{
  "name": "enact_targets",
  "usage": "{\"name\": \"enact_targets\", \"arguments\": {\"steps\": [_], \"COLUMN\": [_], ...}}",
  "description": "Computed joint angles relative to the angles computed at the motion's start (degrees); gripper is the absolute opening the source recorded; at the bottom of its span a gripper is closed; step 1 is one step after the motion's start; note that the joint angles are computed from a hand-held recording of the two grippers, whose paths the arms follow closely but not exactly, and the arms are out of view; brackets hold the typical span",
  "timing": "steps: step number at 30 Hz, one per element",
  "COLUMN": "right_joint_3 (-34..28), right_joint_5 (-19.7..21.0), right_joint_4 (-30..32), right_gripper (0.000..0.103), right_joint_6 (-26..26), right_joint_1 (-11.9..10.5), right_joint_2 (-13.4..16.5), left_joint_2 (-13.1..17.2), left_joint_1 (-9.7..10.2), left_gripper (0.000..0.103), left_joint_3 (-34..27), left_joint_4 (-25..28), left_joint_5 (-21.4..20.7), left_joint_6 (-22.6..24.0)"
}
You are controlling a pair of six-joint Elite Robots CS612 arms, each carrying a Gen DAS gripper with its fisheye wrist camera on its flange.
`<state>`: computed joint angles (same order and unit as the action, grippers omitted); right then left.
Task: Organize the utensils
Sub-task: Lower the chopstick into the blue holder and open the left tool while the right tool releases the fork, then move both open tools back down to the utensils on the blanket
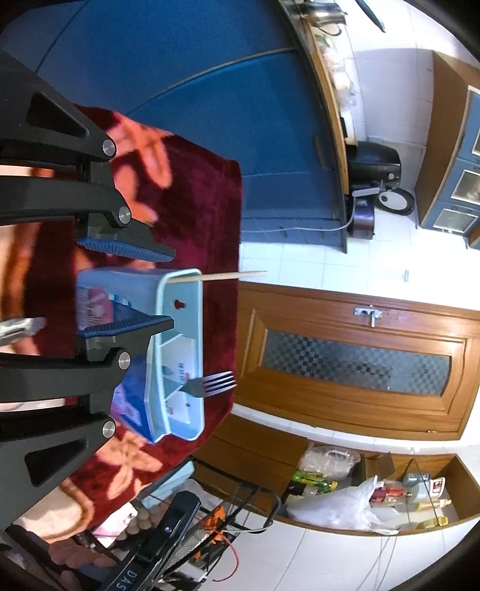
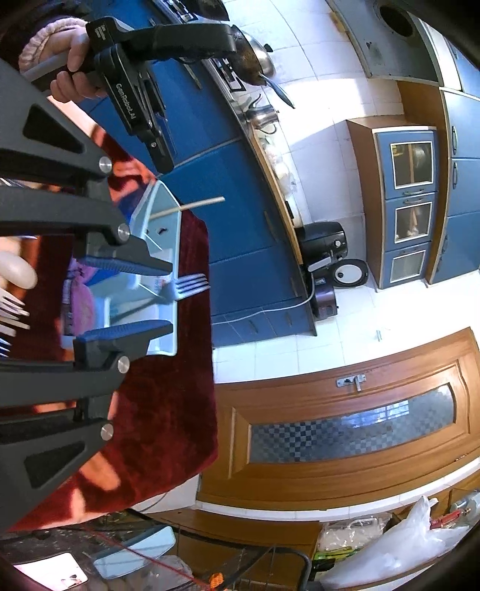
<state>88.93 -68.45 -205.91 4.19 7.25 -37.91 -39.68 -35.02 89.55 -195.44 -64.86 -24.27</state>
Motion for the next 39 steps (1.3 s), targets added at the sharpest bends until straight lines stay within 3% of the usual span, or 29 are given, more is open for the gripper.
{"name": "enact_targets", "arguments": {"steps": [8,12,17,34,39], "right_joint_3": [3.89,5.13,6.07,7.05,6.51], "right_joint_5": [-0.28,-2.88,-2.71,-4.01,-3.44], "right_joint_4": [4.64,10.36,16.47,23.21,24.79], "right_gripper": [0.028,0.028,0.029,0.048,0.049], "right_joint_6": [-2.57,-3.64,-4.55,-6.19,-6.65], "right_joint_1": [0.19,0.39,-0.04,-1.13,-1.3], "right_joint_2": [-2.56,-3.75,-4.23,-3.81,-3.42], "left_joint_2": [-2.23,-2.99,-3.55,-1.63,-1.05], "left_joint_1": [-0.66,-0.79,-0.87,-0.81,0.04], "left_gripper": [0.031,0.031,0.031,0.031,0.032], "left_joint_3": [3.35,4.61,6.04,3.58,2.94], "left_joint_4": [4.26,6.98,8.3,17.81,18.58], "left_joint_5": [-0.03,-1.27,-3.67,-11.02,-15.86], "left_joint_6": [-2.41,-4.37,-6.21,-7.02,-7.75]}}
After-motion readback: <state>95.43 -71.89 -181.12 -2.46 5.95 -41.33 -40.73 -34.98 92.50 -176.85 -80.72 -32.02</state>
